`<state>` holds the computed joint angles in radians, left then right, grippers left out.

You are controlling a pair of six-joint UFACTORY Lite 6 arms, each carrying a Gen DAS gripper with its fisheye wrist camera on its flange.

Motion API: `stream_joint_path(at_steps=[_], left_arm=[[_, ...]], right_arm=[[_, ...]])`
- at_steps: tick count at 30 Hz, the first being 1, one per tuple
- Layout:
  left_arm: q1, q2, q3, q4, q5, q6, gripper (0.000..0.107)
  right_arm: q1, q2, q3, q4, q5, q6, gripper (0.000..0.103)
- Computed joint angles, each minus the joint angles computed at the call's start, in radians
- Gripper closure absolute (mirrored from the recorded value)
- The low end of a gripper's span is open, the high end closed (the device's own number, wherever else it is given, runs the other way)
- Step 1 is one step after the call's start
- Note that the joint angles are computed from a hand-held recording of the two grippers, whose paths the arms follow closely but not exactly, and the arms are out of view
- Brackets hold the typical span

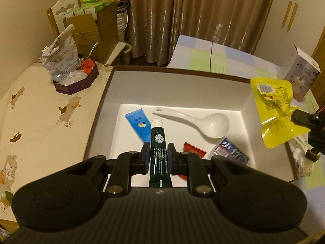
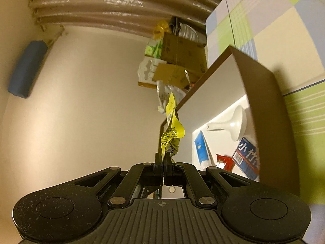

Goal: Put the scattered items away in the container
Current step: 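Carry the yellow packet and green tube into the box and open both tools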

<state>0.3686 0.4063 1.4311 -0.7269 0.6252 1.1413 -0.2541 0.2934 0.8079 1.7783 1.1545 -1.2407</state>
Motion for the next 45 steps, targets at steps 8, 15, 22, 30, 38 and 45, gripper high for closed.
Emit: stream_joint_path(at_steps=[8,15,22,30,38,45], left_arm=[[0.032,0.129,0.124,0.037,0.047,0.038,0.093],[0.042,0.217,0.216,0.058,0.073,0.053,0.093],[0.036,0.269,0.268,0.072,0.090,0.063,0.093],[0.012,0.318,0.303,0.112,0.086,0.032,0.093],[0.004,0.350,0.334,0.131,0.091,0.009,0.093],[-0.004,0.369,0.352,0.156,0.098,-0.013,0.093]], right_arm=[[0.159,0.039,0.089,0.010,-0.180,0.032,0.100],[0.254,0.065,0.163,-0.059,-0.325,0.120,0.100],[0.320,0.061,0.204,-0.200,-0.457,0.210,0.100],[0.399,0.066,0.224,-0.316,-0.567,0.274,0.100],[0.477,0.088,0.275,-0.523,-0.701,0.426,0.099],[0.505,0.034,0.240,-0.522,-0.756,0.368,0.015]])
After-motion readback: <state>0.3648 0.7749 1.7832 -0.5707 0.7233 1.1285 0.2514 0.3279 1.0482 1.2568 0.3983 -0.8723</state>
